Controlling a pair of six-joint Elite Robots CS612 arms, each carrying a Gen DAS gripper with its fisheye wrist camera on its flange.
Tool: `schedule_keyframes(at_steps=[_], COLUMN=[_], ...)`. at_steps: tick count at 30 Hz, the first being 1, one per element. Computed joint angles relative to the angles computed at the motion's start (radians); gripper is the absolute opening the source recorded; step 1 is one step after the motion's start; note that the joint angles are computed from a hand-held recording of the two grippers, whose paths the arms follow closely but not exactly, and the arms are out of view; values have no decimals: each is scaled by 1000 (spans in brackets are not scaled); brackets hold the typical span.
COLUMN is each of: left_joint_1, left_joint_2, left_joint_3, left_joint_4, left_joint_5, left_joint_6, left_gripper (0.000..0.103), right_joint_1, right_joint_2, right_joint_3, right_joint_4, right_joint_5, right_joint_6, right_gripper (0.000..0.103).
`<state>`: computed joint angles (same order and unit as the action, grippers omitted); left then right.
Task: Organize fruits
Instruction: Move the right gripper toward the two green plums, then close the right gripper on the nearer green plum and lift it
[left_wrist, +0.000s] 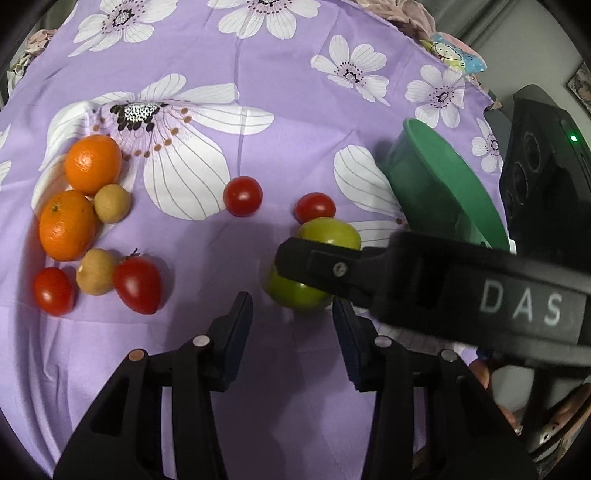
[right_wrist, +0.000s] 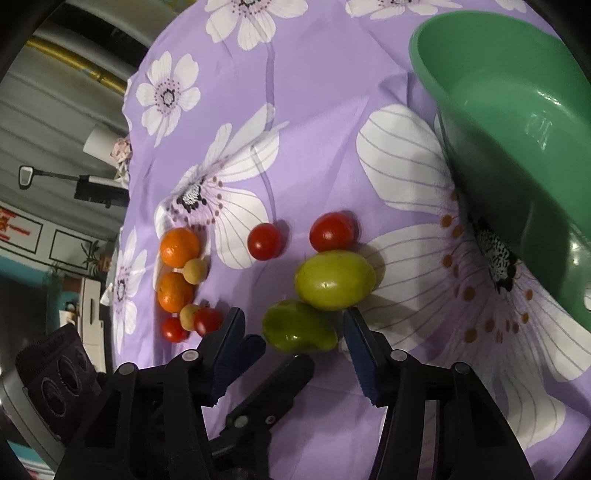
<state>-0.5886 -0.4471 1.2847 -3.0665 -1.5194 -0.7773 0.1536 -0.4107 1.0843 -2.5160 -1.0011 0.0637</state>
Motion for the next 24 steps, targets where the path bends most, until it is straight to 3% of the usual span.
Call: schedule_keyframes(at_steps=[6, 10, 24], left_joint_1=[-2, 0, -5], left_joint_2=[5, 11, 4], left_joint_3=[-7, -19, -4], left_joint_4=[-9, -4, -43], left_joint_5=[5, 2, 37], left_joint_6=[5, 9, 25], left_gripper=[44, 44, 41], right_joint_1=[2, 2, 4], right_joint_2=[6, 7, -4], right_joint_3=[-9, -11, 12], right_joint_4=[21, 21, -31], right_joint_5=[1, -5, 6], right_joint_6=[-6, -6, -59], right_gripper=[56, 47, 45])
